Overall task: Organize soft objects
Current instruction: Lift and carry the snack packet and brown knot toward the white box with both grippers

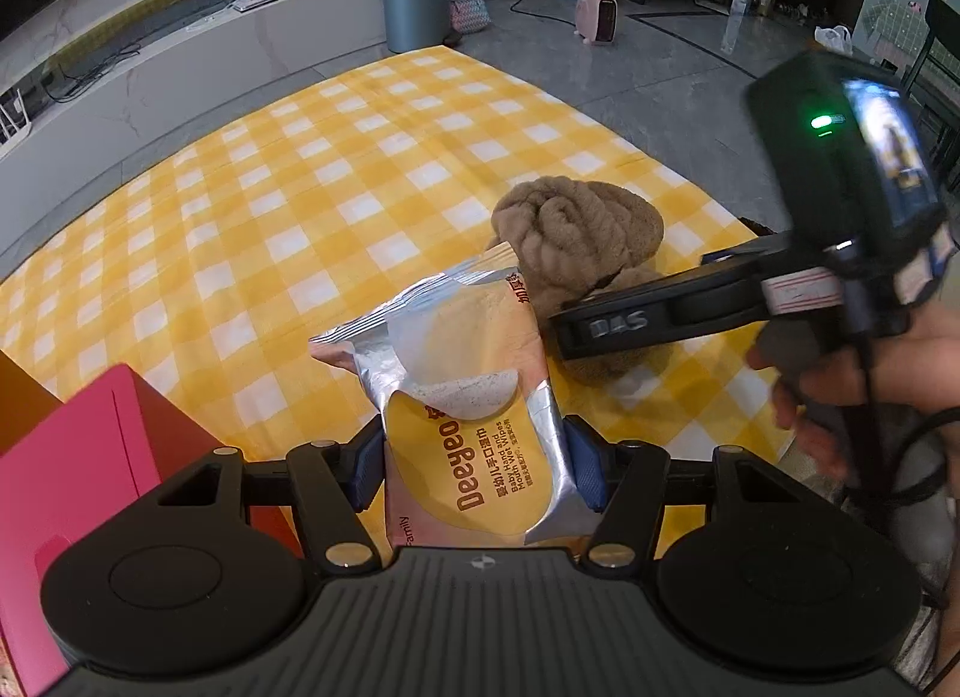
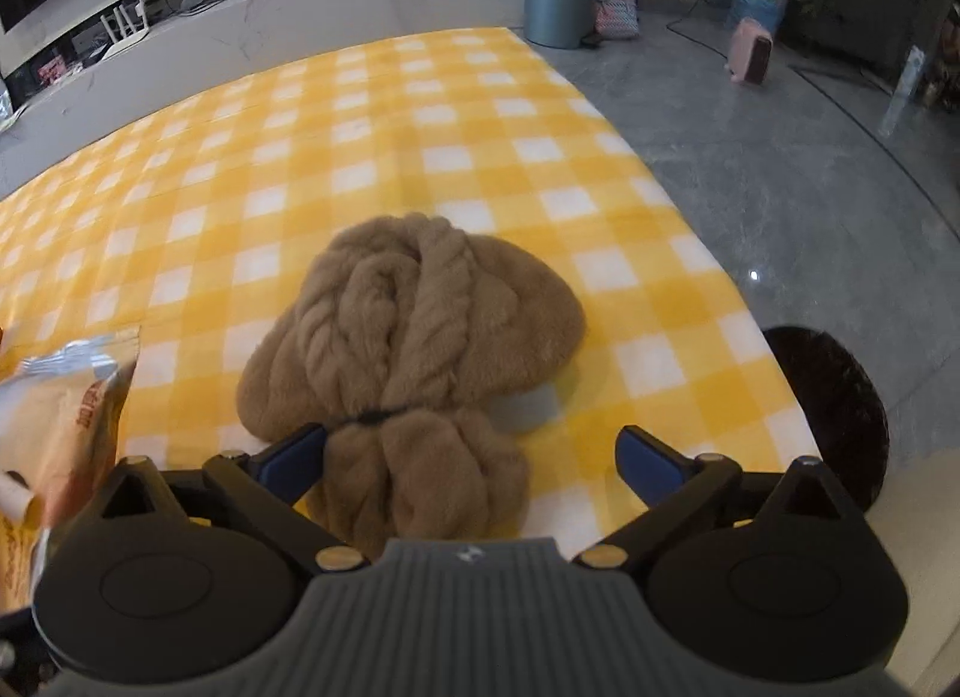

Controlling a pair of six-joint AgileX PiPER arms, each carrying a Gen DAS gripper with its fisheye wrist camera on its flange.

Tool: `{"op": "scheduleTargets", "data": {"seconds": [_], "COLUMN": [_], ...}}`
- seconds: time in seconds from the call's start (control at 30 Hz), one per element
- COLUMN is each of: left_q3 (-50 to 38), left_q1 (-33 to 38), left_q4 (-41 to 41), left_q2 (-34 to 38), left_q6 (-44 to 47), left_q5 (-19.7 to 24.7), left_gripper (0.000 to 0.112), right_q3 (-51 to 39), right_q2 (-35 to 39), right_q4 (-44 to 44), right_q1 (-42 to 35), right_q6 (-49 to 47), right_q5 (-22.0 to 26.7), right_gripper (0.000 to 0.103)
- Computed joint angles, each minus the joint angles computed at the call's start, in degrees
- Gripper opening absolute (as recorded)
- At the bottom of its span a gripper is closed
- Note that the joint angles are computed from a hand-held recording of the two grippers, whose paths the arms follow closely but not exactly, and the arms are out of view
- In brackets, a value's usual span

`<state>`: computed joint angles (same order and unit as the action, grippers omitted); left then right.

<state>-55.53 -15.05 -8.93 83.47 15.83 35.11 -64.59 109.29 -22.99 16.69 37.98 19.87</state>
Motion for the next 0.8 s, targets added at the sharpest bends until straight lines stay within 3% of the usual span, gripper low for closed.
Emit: {"op": "scheduleTargets", "data": {"seconds": [0.27,0.33,0.4,0.47,0.53,0.67,0.8], "left_q3": [-1.1,-1.3,-1.5,-1.5,-1.1,-1.6,-2.0], "left_q1": [-0.2,-0.3,-0.4,-0.9,-1.9,-3.1,-4.0], "left_q4": [1.3,1.4,1.3,2.1,4.5,6.5,8.4], "left_q2": [0.5,0.9,1.3,1.1,0.7,0.1,-0.9], "left_q6": [-2.9,-3.3,-3.3,-4.4,-6.9,-8.6,-10.7], "left_q5": [0.4,0.3,0.4,0.4,-0.4,-0.2,0.2], "left_gripper": [0.07,0.07,0.07,0.07,0.07,0.07,0.07], "right_q3": [-5.3,-5.4,-5.0,-4.7,-4.5,-3.5,-1.6], "right_q2": [4.7,4.9,4.6,4.3,4.0,2.8,1.1], "right_q4": [-11.5,-9.5,-3.0,4.5,7.5,3.8,7.0], "right_q1": [5.0,4.8,3.6,2.4,2.0,2.4,1.5], "right_q6": [5.7,3.4,-2.5,-9.0,-11.5,-7.5,-9.3], "right_q5": [4.3,3.7,2.1,0.5,0.3,0.1,-1.6], "right_gripper": [0.099,0.093,0.076,0.067,0.065,0.055,0.054]}}
